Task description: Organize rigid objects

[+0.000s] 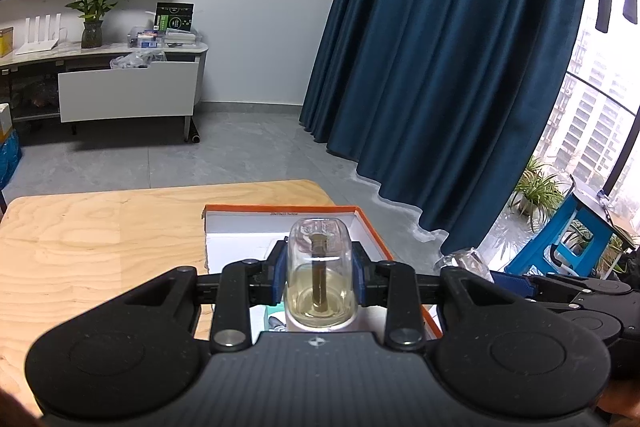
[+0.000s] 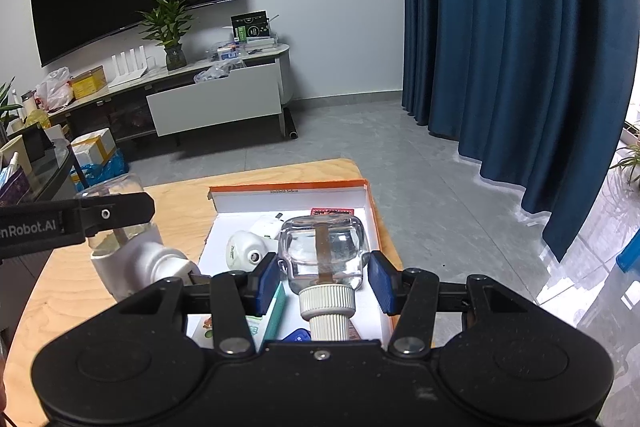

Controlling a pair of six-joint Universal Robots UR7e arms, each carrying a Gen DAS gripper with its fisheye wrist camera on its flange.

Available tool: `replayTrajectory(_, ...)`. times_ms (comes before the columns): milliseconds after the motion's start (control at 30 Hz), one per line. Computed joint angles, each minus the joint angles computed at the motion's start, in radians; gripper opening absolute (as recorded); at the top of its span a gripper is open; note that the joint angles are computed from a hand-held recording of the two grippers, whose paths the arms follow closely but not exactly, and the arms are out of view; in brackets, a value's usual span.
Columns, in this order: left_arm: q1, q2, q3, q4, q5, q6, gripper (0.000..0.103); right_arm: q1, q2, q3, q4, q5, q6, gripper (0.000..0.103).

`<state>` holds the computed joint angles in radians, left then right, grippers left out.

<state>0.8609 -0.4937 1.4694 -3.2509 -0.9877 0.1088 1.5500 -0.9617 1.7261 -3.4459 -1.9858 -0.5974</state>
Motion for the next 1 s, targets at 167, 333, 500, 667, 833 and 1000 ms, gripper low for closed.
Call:
replayTrajectory(167,-0.003,0.001,0.003,-0.011,0.007,0.004,0.033,0.002,-0.001,0.002,-0.001,-0.001,-0.001,0.059)
replayTrajectory(333,-0.004,0.002,0.004,-0.014,0.013,0.005,0.033,0.003,-0.001,0.002,-0.001,-0.001,-0.001,0.059)
replayTrajectory(500,-0.006,0.003,0.005,-0.014,0.019,0.003,0.033,0.004,0.0,0.003,-0.003,-0.003,-0.002,0.059)
replayTrajectory(667,-0.005,0.0,0.005,-0.007,0.02,-0.004,0.033,0.005,0.0,0.003,-0.003,-0.005,-0.002,0.059)
replayTrajectory(833,-0.005,-0.001,0.006,-0.006,0.02,-0.005,0.033,0.004,-0.002,0.006,-0.003,-0.004,-0.001,0.059)
replayTrajectory(1000,-0.004,-0.002,0.006,-0.002,0.02,-0.01,0.033,0.008,-0.002,0.006,0.003,-0.007,0.0,0.059)
